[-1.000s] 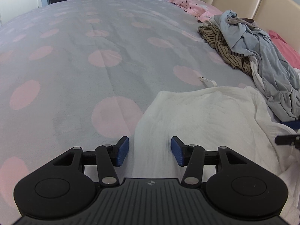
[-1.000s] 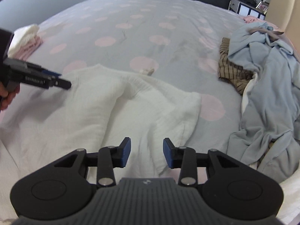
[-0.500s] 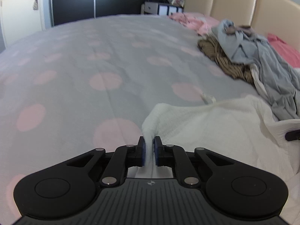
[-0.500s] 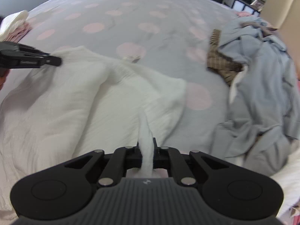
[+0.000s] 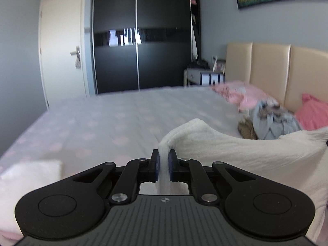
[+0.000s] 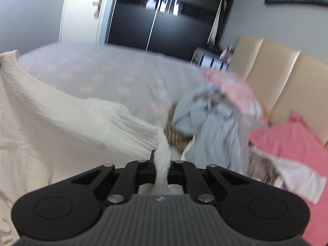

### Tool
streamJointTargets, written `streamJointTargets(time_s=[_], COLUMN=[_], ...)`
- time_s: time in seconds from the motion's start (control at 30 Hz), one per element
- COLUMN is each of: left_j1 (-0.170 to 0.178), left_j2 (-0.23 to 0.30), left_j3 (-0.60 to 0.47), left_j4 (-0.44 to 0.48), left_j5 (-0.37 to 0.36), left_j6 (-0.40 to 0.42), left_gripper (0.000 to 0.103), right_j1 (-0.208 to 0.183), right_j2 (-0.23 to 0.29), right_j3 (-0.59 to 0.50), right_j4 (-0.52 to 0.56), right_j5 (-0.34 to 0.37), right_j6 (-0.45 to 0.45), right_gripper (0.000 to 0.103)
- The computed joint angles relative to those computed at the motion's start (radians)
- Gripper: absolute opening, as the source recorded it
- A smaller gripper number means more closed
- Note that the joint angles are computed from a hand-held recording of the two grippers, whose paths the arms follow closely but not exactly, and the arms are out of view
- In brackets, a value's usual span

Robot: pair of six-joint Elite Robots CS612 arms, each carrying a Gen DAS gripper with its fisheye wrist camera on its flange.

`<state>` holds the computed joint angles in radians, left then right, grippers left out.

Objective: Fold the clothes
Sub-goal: 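Lift the white shirt high with both grippers and shake it out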

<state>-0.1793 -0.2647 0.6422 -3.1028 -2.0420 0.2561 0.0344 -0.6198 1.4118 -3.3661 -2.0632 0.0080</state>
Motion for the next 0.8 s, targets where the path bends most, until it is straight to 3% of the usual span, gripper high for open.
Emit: streamJointTargets(time_s=[0.3, 0.47, 0.63, 0.8], left_j1=[0.058, 0.066, 0.072, 0.081], left_j2=[-0.16, -0.222, -0.263, -0.301], left_j3=[0.173, 0.236, 0.291, 0.371], left_j4=[-0.437, -0.61, -0.741, -0.83], left_j5=[-0.081, -0.079, -0.079, -0.095], left_j6=[-0.099, -0.164, -0.204, -0.176], left_gripper=[0.007, 0.007, 0.007, 0.007], right_j1=[0.076, 0.104, 0.124, 0.14], right_j2=[-0.071, -0.107, -0.132, -0.149], right_j3=[-0.005, -0.021, -0.008, 0.031], right_j4=[-0.457, -0.617, -0.713, -0.822], right_j5=[-0.12, -0.137, -0.144, -0.142], right_j6=[-0.382, -0.553, -0.65, -0.7], right_gripper=[0.005, 0.005, 0.005, 0.005])
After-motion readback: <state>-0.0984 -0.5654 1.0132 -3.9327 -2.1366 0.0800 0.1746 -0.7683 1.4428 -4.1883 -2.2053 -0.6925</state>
